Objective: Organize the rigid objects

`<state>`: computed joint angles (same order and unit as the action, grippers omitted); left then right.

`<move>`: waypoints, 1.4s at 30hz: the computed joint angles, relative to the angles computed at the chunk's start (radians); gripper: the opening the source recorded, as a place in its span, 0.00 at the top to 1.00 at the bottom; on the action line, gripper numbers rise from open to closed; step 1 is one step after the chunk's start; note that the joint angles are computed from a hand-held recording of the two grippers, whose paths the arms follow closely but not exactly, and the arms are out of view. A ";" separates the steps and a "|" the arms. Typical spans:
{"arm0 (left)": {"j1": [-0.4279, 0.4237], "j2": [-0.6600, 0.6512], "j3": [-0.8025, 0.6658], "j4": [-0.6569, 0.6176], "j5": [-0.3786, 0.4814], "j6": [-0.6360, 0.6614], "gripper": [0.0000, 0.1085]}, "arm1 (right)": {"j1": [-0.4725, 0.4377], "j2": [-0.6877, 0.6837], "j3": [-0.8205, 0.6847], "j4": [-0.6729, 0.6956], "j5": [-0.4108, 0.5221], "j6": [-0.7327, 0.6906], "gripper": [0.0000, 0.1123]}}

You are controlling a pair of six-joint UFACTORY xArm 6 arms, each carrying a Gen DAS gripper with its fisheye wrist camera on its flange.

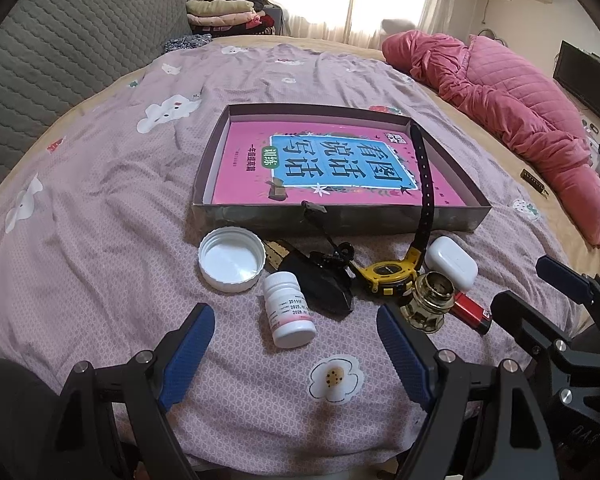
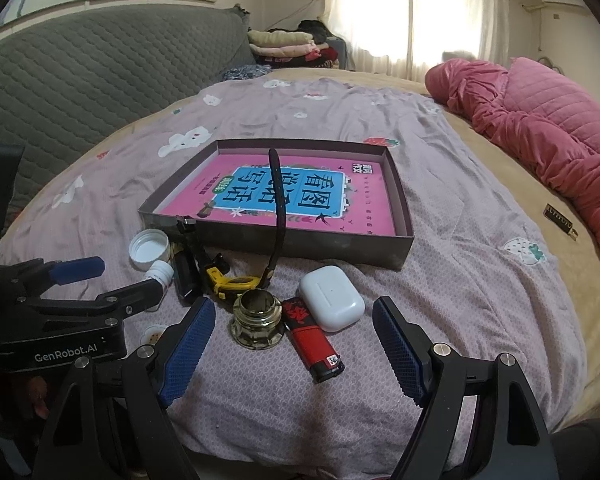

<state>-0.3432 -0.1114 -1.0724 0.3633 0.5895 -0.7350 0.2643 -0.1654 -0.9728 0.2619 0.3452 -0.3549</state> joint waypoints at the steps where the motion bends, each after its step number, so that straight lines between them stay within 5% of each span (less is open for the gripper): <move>1: 0.000 -0.001 0.001 0.001 -0.001 0.000 0.24 | 0.000 0.000 0.000 0.003 0.001 -0.003 0.27; 42: 0.010 -0.005 0.003 -0.004 0.010 0.005 0.24 | -0.011 -0.006 0.002 0.031 -0.005 -0.013 0.27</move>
<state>-0.3331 -0.1167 -1.0698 0.3590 0.5997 -0.7305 0.2531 -0.1713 -0.9704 0.2932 0.3402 -0.3677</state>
